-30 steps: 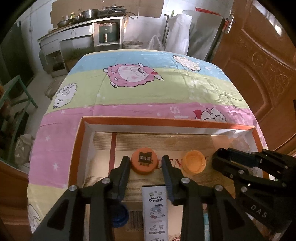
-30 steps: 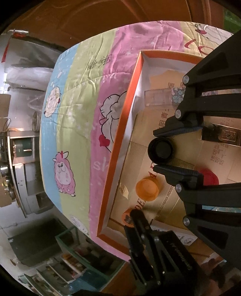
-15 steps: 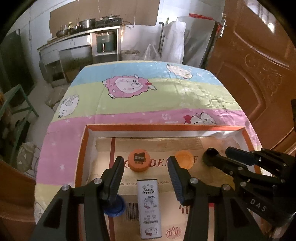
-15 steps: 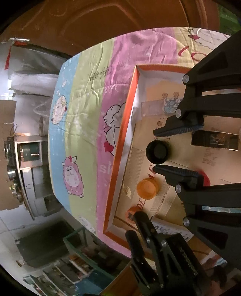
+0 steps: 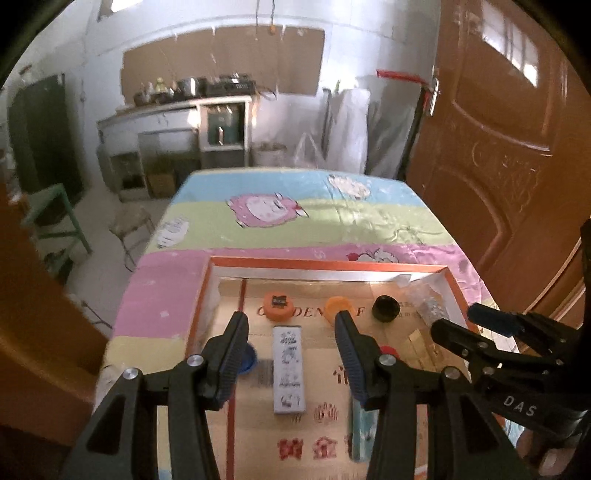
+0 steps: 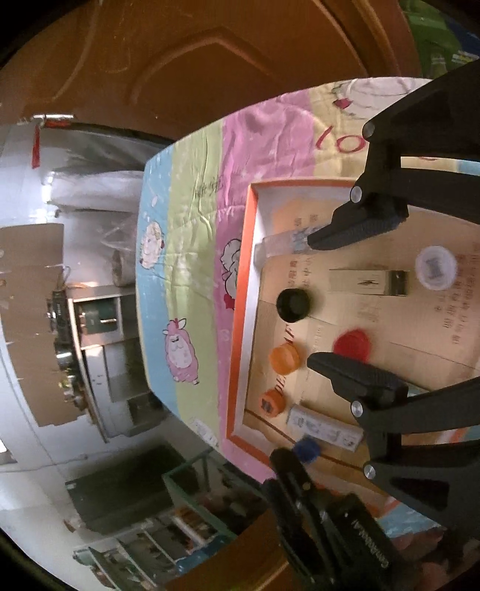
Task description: Organize rigid objects
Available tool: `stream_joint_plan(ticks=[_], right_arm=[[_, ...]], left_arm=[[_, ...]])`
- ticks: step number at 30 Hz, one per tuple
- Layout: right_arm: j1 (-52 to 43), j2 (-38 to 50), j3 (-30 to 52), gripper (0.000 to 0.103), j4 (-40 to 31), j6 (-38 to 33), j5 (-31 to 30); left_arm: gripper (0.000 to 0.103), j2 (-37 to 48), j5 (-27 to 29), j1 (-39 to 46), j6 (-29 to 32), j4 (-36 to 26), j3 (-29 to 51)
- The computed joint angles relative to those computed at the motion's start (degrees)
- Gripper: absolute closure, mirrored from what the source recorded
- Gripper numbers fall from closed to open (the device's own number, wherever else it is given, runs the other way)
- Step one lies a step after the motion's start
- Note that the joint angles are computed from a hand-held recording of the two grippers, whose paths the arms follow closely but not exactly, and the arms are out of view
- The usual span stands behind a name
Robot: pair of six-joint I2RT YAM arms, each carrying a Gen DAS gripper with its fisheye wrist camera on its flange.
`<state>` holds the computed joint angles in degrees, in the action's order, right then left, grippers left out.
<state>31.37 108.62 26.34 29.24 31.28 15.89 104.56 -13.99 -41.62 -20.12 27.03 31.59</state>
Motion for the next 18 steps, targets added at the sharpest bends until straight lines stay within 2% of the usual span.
stream_joint_plan(ticks=[4, 9, 13, 16, 18], right_arm=[[4.85, -4.56, -5.40, 0.042, 1.70, 4.63, 4.96], [15.29, -11.67, -9.92, 0.042, -2.79, 13.34, 15.49], [26.34, -16.99, -10.52, 0.042, -12.87, 24.24, 25.16], [35.37, -19.10, -8.51, 0.042, -24.62, 35.45, 31.54], [41.93, -19.57, -6.01, 0.042, -35.01, 45.38, 35.39]], left_arm=[[0.054, -6.10, -5.79, -4.67, -2.27, 1.92, -6.00], [0.054, -15.50, -14.22, -12.21, -7.86, -0.42, -12.45], [0.054, -23.20, -23.51, -20.22, -14.19, -7.59, -15.35], [0.054, -28.72, -27.76, -25.76, -19.07, -13.81, -16.75], [0.054, -32.33, -30.20, -29.75, -22.73, -18.56, -17.44]])
